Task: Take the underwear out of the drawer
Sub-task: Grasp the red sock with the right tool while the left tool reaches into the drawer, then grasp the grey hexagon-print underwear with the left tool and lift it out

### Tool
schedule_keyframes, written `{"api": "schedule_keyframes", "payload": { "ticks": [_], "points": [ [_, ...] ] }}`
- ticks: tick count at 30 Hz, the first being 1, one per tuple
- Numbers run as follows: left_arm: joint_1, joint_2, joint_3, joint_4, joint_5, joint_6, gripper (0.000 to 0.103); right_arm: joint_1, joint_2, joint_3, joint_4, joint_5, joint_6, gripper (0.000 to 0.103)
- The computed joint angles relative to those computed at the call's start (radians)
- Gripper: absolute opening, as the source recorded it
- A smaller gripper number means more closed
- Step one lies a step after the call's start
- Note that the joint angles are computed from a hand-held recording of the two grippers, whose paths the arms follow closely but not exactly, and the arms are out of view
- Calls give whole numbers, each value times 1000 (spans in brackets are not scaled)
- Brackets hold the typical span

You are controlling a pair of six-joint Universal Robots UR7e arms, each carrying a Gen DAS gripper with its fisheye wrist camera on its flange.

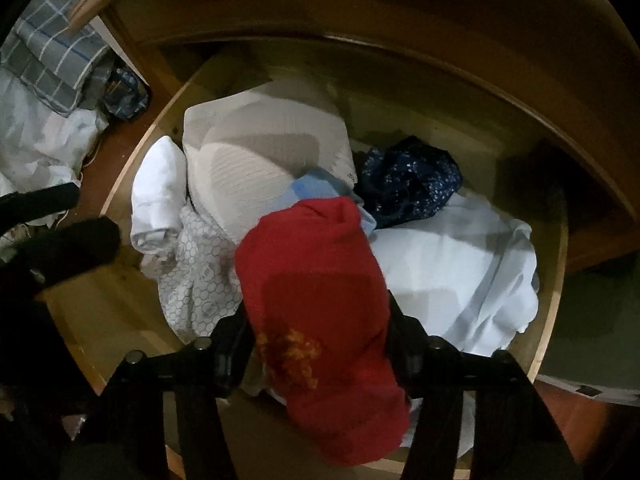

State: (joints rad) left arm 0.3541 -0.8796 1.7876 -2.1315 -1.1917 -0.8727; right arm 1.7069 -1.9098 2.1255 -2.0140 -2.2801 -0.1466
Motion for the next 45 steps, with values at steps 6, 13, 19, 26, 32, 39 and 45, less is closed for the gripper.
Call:
{"api": "schedule_keyframes", "payload": {
  "ticks": [6, 13, 19, 26, 32, 39, 45],
  "points": [
    [-1, 16, -12, 2, -13, -9, 101, -11, -31, -5, -7, 34, 17, 41],
    [-1, 61, -39, 11, -68, 26, 101, -1, -94, -24, -32, 31, 43, 41],
    [-9, 124, -88, 42, -110, 47, 101, -14, -122, -46, -44, 29, 67, 41],
    [-14, 203, -154, 138, -115, 57, 101, -30, -171, -49, -41, 71, 73, 41],
    [4, 241, -180, 190, -151, 45, 100, -33, -172, -49, -53, 79, 82, 41],
    [12, 209, -136, 150, -162, 22, 49, -47, -172, -52, -42, 96, 78, 41],
    [0, 163, -94, 125, -150, 24, 34, -44, -170, -49, -43, 85, 82, 41]
  ]
}}
